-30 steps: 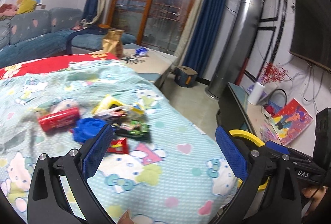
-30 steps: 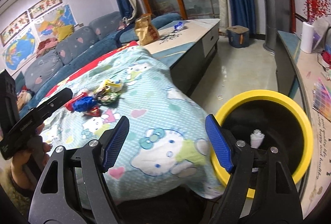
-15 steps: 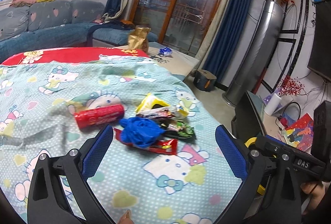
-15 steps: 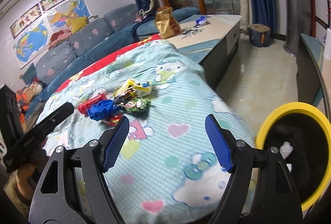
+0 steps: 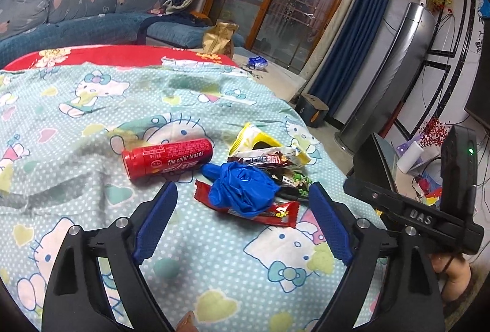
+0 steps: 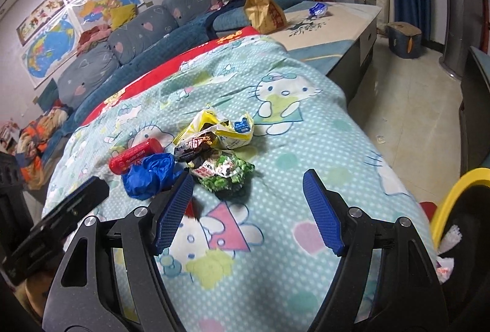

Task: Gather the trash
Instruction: 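Grasp the blue plastic glove with the left tool while the right tool grasps the green snack packet, then carry the blue glove and green snack packet over the bin with both tools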

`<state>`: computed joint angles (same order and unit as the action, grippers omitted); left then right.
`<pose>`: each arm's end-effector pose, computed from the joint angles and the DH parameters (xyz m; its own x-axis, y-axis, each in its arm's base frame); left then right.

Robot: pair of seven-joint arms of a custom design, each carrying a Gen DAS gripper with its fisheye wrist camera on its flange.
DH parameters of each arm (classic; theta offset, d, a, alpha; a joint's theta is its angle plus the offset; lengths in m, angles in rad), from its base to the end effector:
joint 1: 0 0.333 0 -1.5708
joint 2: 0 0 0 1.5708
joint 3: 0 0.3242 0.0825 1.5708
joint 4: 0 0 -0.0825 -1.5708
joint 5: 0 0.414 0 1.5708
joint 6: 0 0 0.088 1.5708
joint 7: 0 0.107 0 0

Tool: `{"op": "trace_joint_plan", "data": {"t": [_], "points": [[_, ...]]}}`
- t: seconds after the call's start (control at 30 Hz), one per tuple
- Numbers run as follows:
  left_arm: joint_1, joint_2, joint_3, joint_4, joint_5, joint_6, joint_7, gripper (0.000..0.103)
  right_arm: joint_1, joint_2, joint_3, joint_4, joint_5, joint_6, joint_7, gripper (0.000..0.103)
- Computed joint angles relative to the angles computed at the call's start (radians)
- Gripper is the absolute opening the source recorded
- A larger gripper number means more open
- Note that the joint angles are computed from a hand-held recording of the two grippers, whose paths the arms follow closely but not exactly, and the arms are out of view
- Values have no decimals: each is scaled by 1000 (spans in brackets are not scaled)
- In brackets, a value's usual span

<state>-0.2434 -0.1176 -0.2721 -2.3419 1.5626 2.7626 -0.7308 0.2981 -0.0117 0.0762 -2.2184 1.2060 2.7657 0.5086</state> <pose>0.4382 -0.2979 0.3949 0.2056 -0.9168 0.3424 -0.5197 -0.3987 -0.7556 0.5505 0.1736 0.4126 0.4900 -0.8099 -0.3224 -0.7148 -0.1616 -0.6804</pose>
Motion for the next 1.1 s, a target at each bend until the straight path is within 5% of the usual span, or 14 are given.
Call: {"op": "trace_joint_plan", "data": {"t": [0.33, 0.47, 0.53, 0.7, 1.1], "points": [[8, 65, 22, 45, 35, 66, -6, 64, -16, 133, 15, 119, -146, -76, 136, 60], [4, 94, 28, 64, 27, 81, 11, 49, -31, 164, 24, 143, -176, -124, 168, 41], [1, 103, 31, 68, 3, 82, 38, 32, -43, 162, 31, 141, -140, -150, 133, 27], [-8, 103, 31, 65, -11, 85, 44, 15, -51, 125, 32, 96, -78, -172, 71, 9], [-31, 32, 2, 21, 27, 62, -10, 9, -23, -41, -9, -74, 78, -141, -99, 4]]}}
